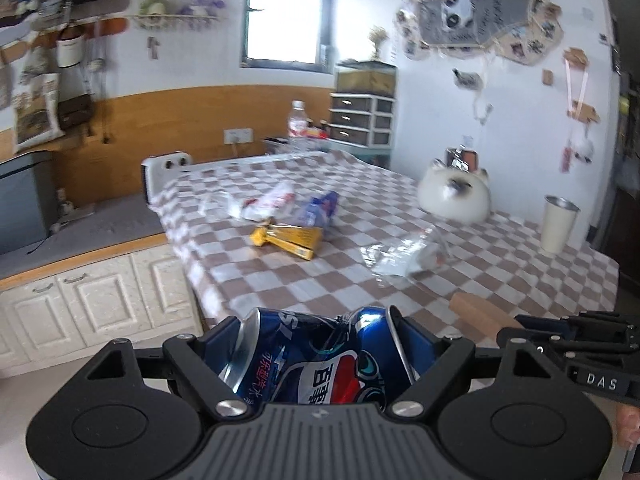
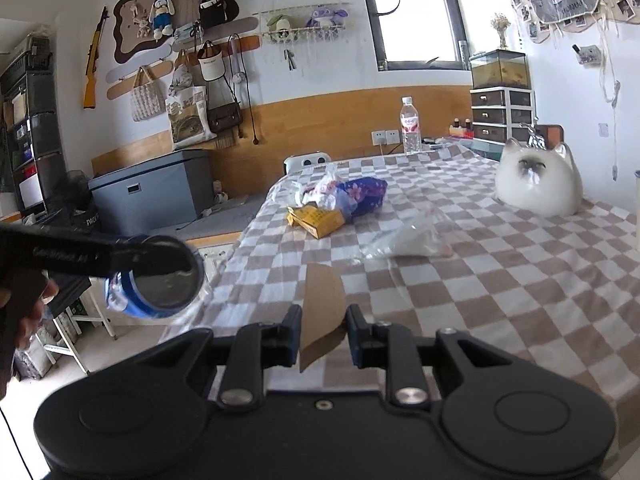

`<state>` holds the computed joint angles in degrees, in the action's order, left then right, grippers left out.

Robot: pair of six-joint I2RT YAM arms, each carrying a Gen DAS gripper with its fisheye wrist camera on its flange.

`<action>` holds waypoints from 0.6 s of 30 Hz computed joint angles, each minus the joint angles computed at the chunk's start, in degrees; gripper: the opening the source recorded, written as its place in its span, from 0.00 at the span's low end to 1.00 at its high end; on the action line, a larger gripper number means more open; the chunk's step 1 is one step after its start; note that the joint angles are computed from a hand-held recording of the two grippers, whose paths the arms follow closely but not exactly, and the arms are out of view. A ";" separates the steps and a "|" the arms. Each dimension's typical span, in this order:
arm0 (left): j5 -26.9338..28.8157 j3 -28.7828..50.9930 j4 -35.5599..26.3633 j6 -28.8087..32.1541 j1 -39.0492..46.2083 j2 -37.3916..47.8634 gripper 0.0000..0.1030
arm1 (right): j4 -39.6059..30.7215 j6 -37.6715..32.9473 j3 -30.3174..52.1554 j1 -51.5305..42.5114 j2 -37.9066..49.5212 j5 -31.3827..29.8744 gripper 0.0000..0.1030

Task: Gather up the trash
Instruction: 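Carry the Pepsi can and cardboard piece over the wastebasket with both tools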

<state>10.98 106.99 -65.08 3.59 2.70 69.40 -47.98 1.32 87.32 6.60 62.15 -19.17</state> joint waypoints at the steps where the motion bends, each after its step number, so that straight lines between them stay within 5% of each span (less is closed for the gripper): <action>1: 1.15 -0.40 0.08 0.21 1.73 -0.49 0.82 | 0.12 0.40 0.55 1.33 0.41 1.18 0.24; 18: 25.50 -10.75 2.37 12.66 42.85 -4.63 0.82 | 4.88 8.99 6.07 29.60 10.61 22.02 0.24</action>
